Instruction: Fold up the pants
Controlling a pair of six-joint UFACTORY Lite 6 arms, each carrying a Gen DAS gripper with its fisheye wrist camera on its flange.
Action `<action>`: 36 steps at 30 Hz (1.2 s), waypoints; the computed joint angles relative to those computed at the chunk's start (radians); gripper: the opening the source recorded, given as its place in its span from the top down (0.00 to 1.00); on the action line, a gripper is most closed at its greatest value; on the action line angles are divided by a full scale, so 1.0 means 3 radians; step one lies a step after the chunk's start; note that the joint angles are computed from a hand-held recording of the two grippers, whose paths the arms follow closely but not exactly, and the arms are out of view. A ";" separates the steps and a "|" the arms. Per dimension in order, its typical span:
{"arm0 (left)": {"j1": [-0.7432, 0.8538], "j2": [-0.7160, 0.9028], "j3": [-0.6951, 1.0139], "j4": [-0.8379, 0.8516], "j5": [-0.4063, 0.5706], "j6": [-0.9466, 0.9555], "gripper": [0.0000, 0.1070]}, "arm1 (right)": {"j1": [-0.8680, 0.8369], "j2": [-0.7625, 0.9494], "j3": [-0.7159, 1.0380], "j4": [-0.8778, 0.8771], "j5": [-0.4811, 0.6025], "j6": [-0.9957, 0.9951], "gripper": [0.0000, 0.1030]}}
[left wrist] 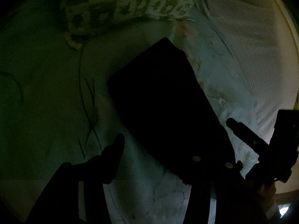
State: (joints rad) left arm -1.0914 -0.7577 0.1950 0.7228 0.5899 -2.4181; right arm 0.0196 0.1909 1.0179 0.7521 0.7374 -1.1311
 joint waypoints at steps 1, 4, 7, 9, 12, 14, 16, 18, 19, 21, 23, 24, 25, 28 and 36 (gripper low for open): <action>0.0111 0.0046 -0.0015 0.0010 -0.0102 0.0047 0.52 | 0.0082 0.0087 0.0085 -0.0048 -0.0041 0.0047 0.41; 0.0352 -0.0060 -0.0117 -0.0136 -0.0258 0.0326 0.52 | 0.0277 0.0367 0.0353 -0.0189 -0.0125 0.0183 0.41; 0.0602 -0.0176 -0.0226 -0.0327 -0.0387 0.0681 0.52 | 0.0414 0.0657 0.0638 -0.0292 -0.0147 0.0304 0.41; 0.0693 -0.0298 -0.0321 -0.0418 -0.0413 0.0821 0.52 | 0.0485 0.0801 0.0790 -0.0333 -0.0161 0.0343 0.41; 0.0793 -0.0404 -0.0437 -0.0417 -0.0498 0.0881 0.52 | 0.0586 0.1055 0.1064 -0.0380 -0.0078 0.0338 0.41; 0.0840 -0.0376 -0.0463 -0.0360 -0.0587 0.0852 0.53 | 0.0663 0.1219 0.1229 -0.0475 -0.0068 0.0407 0.41; 0.0890 -0.0408 -0.0493 -0.0374 -0.0625 0.0908 0.54 | 0.0731 0.1401 0.1408 -0.0567 -0.0055 0.0492 0.41; 0.0918 -0.0460 -0.0512 -0.0416 -0.0602 0.0968 0.54 | 0.0771 0.1545 0.1549 -0.0610 -0.0039 0.0566 0.41; 0.1009 -0.0314 -0.0475 -0.0321 -0.0739 0.0927 0.55 | 0.0785 0.1613 0.1620 -0.0610 -0.0017 0.0588 0.41; 0.1043 -0.0225 -0.0471 -0.0220 -0.0820 0.0847 0.55 | 0.0805 0.1718 0.1732 -0.0602 0.0044 0.0594 0.41; 0.0986 -0.0128 -0.0442 -0.0048 -0.0810 0.0647 0.57 | 0.0847 0.1769 0.1775 -0.0643 0.0038 0.0605 0.41; 0.0953 -0.0100 -0.0418 -0.0031 -0.0780 0.0618 0.59 | 0.0867 0.1806 0.1805 -0.0690 0.0035 0.0622 0.41; 0.0890 -0.0116 -0.0408 -0.0045 -0.0707 0.0608 0.60 | 0.0892 0.1835 0.1823 -0.0741 0.0013 0.0645 0.42; 0.0782 -0.0139 -0.0366 -0.0042 -0.0560 0.0600 0.77 | 0.0913 0.1893 0.1874 -0.0801 0.0018 0.0673 0.61; 0.0342 -0.0063 0.0085 0.0018 0.0015 0.0617 0.86 | 0.0702 0.1426 0.1456 -0.0473 0.0131 0.0283 0.77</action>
State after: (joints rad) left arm -0.9888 -0.7765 0.2205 0.7283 0.5943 -2.2330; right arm 0.2302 0.6188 1.4548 0.6102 0.7766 -1.0461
